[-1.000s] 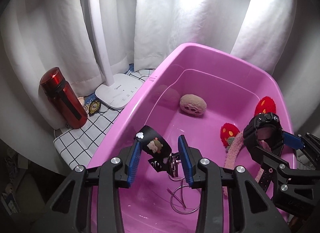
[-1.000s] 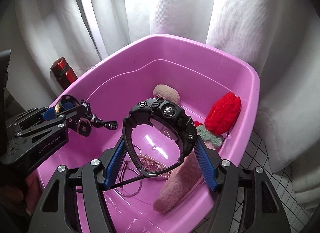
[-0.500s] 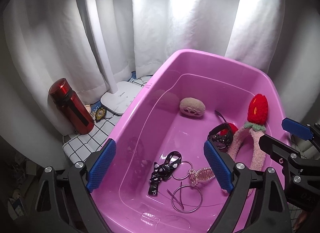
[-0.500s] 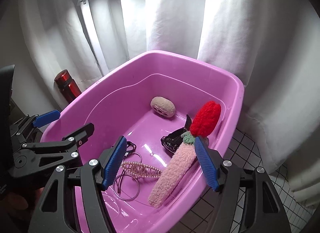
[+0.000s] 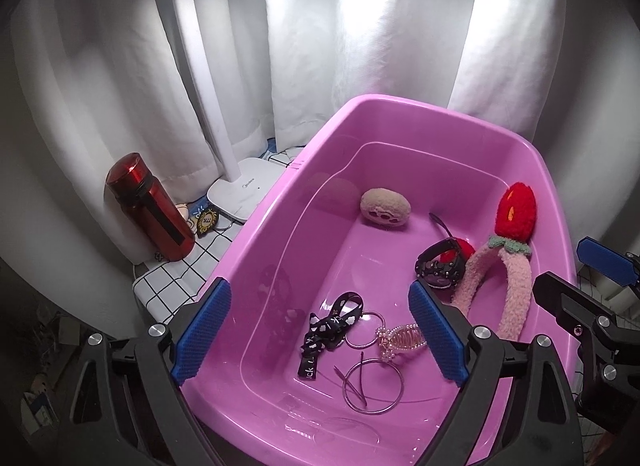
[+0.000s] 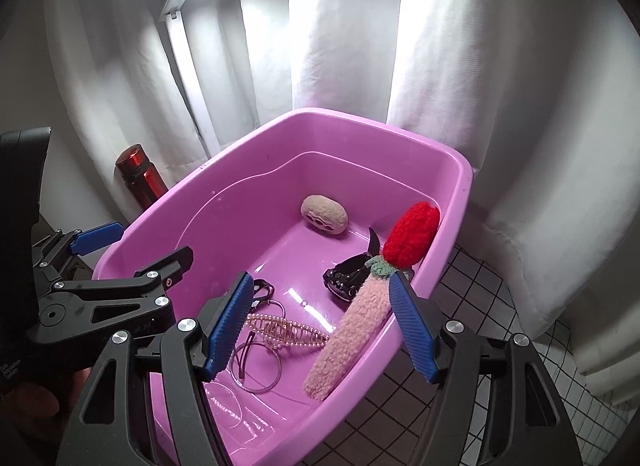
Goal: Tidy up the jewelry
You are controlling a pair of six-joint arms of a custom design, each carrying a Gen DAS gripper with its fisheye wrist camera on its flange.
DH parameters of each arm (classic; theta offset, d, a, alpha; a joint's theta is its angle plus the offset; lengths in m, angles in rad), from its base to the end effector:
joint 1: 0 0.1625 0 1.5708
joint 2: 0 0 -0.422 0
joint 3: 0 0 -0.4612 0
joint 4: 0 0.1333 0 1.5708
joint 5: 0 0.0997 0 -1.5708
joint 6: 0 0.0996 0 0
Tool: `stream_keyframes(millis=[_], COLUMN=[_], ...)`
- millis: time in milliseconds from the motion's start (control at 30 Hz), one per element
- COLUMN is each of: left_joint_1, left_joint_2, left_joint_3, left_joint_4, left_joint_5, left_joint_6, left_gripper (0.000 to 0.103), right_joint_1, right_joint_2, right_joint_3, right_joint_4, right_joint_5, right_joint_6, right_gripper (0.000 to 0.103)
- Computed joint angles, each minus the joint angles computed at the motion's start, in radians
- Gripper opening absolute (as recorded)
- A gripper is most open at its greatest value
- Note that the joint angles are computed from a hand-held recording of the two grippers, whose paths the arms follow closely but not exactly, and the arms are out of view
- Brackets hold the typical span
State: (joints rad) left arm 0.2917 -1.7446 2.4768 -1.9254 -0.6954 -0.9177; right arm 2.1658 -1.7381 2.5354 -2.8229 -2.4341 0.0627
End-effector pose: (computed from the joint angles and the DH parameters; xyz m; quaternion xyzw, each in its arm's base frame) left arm -0.2645 -0.2984 0.1738 0.2381 0.8609 -0.2934 0.3408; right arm 0.2551 -0.2741 0.2343 0.1417 -0.8785 0.3254 0.3196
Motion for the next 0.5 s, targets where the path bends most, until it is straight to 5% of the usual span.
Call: stream_keyframes(millis=[500], left_joint_1=[-0.012], left_joint_2=[-0.025], left_joint_3=[0.005], left_joint_4=[0.026], left_joint_5=[-0.012], left_joint_6=[-0.039], left_gripper=[0.089], right_joint_1=[0.02], right_joint_2=[-0.019], right_joint_3=[0.007], right_joint_4=[0.02], right_joint_5=[-0.009], right_joint_6=[0.019], right_gripper=[0.067])
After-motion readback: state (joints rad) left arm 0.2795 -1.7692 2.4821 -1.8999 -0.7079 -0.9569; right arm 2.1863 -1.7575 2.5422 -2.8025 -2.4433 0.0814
